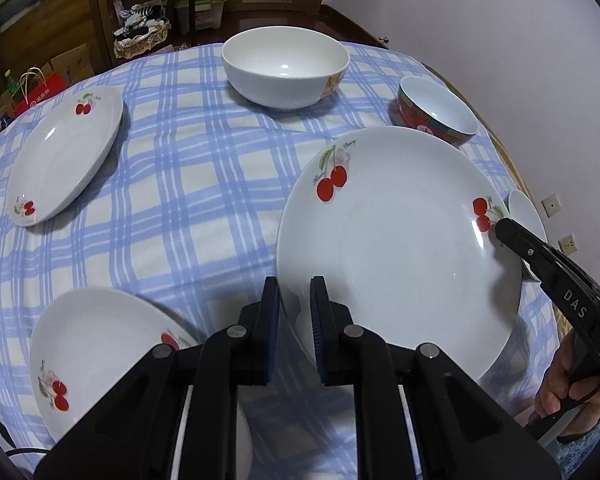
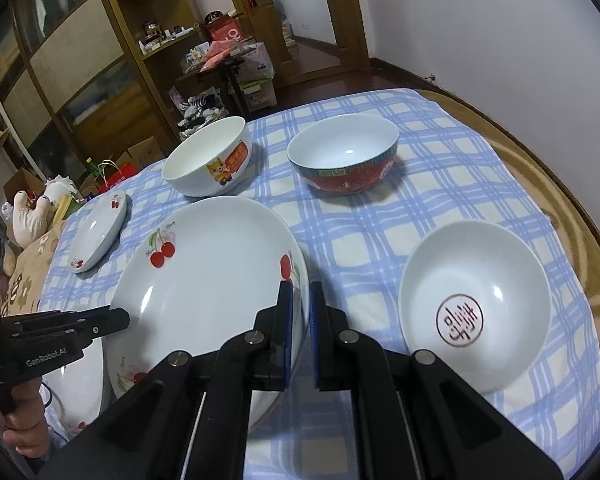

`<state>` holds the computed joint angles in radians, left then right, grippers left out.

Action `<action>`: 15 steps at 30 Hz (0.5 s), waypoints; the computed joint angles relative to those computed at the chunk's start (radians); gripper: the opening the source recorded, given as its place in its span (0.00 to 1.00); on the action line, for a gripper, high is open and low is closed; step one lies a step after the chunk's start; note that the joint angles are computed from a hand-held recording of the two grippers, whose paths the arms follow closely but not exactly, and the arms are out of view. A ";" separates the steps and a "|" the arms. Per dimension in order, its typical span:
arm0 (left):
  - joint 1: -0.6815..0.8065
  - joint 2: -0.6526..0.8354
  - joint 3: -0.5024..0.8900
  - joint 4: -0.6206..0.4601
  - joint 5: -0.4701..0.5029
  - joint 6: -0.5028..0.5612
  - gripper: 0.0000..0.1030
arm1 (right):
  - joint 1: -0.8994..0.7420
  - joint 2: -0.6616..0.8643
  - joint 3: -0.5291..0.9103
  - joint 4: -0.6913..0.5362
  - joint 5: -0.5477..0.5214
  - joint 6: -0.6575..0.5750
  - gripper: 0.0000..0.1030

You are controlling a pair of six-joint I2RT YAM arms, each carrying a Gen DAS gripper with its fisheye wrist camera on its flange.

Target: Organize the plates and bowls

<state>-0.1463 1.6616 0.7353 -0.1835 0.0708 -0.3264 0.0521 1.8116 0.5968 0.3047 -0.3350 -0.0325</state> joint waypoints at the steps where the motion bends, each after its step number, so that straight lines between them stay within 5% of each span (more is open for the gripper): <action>1: -0.006 -0.008 -0.006 -0.001 -0.004 -0.006 0.13 | -0.004 -0.004 -0.005 -0.002 -0.002 -0.002 0.08; 15: -0.060 -0.022 -0.033 -0.014 -0.034 -0.046 0.13 | -0.015 -0.019 -0.045 -0.027 0.041 -0.024 0.08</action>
<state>-0.2063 1.6395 0.7020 -0.1974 0.0368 -0.3722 0.0366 1.7922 0.5519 0.2777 -0.2941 -0.0566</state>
